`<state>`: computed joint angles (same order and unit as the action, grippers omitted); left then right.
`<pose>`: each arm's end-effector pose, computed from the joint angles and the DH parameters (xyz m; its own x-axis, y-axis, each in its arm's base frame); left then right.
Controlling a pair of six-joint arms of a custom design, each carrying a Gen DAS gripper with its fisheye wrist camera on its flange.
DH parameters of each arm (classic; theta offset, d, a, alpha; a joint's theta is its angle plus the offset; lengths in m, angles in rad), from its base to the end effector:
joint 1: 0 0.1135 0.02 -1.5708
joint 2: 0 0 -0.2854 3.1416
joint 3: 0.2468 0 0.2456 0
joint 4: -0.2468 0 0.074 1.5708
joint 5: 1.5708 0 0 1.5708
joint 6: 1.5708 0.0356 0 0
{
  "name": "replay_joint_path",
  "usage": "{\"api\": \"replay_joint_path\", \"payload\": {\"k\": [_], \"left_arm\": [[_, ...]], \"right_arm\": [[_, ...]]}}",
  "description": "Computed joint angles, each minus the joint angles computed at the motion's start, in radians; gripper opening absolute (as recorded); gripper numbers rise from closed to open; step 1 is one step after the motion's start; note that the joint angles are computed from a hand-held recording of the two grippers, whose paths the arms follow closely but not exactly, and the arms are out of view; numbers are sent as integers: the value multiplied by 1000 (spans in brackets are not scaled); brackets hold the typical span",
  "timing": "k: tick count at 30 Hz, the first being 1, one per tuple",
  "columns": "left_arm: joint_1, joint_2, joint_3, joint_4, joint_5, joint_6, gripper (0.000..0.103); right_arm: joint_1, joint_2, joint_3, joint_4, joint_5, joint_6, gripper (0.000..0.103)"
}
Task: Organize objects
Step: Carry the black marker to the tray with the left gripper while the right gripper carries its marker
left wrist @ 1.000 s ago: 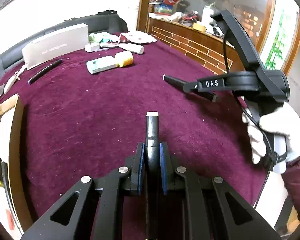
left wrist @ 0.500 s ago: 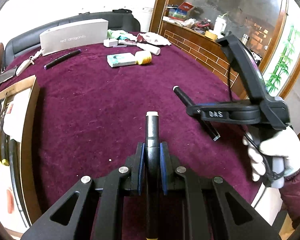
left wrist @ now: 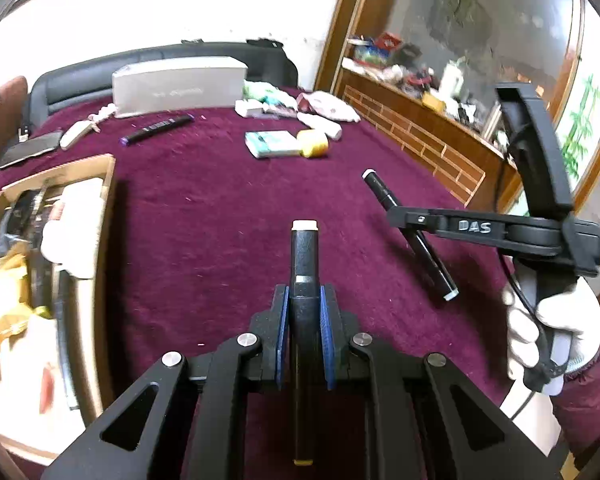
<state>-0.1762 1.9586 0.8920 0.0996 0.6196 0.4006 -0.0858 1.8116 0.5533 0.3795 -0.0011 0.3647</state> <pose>0.3449 -0.0824 0.1134 -0.5640 0.4229 -0.7092 0.7464 0.6285 -0.2188 0.2873 -0.0247 0.0981 -0.6864 0.4170 -0.5958 0.3530 0.9073 0.2284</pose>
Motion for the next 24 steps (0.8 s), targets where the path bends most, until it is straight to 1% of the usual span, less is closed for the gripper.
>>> {"api": "replay_joint_path", "payload": {"k": [2, 5, 10, 14, 17, 20, 23, 24], "left_arm": [[42, -28, -18, 16, 35, -7, 12], [119, -68, -31, 32, 90, -17, 12], [255, -93, -3, 32, 147, -34, 12], [353, -76, 34, 32, 175, -46, 12], [423, -43, 84, 7, 186, -34, 12], [473, 12, 145, -28, 173, -11, 12], [495, 87, 222, -72, 142, 3, 13], [502, 109, 239, -66, 143, -4, 14]], "right_arm": [[31, -56, -14, 8, -21, 19, 13], [89, -111, 1, -9, -37, 37, 13], [203, -126, 71, -39, -37, 70, 13], [290, -68, 173, -66, -55, 100, 13], [356, -15, 254, -89, -55, 111, 13], [397, 29, 315, -108, -68, 120, 13], [436, 104, 398, -134, -83, 131, 13], [450, 147, 439, -145, -95, 141, 13]]}}
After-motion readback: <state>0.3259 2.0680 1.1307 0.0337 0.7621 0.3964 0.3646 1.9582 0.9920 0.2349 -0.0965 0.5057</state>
